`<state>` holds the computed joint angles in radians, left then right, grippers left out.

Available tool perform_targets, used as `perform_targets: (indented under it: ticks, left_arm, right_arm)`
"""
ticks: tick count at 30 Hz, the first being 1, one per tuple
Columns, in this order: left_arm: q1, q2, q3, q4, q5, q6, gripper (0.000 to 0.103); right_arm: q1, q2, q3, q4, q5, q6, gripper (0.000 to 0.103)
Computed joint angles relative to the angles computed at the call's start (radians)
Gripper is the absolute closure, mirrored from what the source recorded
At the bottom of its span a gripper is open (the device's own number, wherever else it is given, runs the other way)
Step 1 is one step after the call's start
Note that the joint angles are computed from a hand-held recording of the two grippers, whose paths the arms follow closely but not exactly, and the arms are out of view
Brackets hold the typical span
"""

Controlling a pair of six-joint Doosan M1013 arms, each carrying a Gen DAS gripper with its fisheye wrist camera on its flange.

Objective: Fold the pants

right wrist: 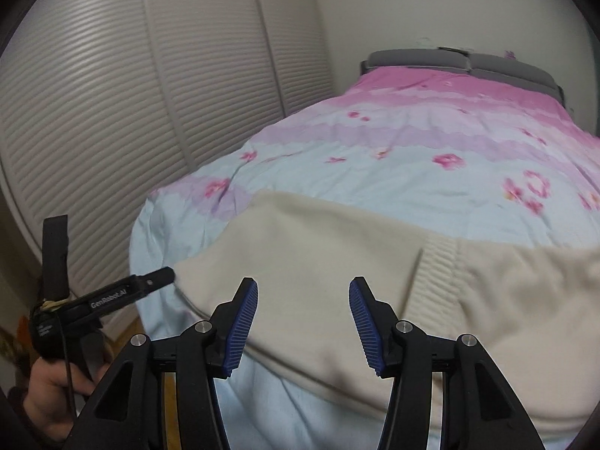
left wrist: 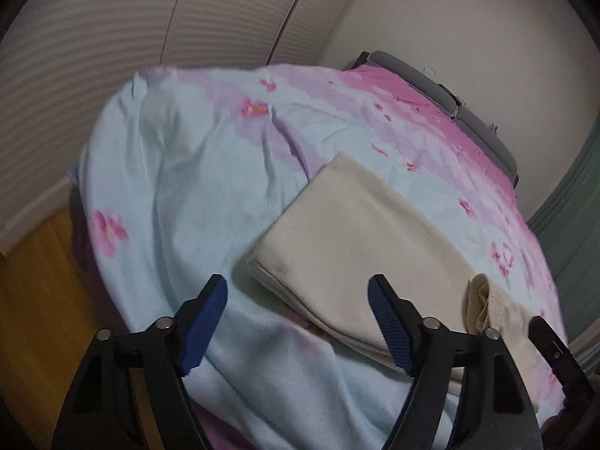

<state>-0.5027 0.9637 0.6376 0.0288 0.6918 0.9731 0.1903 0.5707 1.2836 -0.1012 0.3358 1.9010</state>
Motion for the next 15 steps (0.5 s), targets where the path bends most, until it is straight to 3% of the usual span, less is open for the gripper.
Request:
perform_targets:
  ticks: [9,12,15]
  left_arm:
    - [0.020,0.101,-0.136,-0.159,0.075,-0.028,0.047]
    - [0.033,0.114,-0.136,-0.234,0.043,-0.035,0.054]
    - [0.035,0.121,-0.136,-0.222,0.025,-0.070,0.064]
  right_arm:
    - [-0.013,0.055,-0.091,0.020,0.079,-0.041,0.051]
    - [-0.018,0.072,-0.114,0.053,0.107,-0.069,0.051]
    - [-0.021,0.091,-0.138,0.079,0.135,-0.082,0.051]
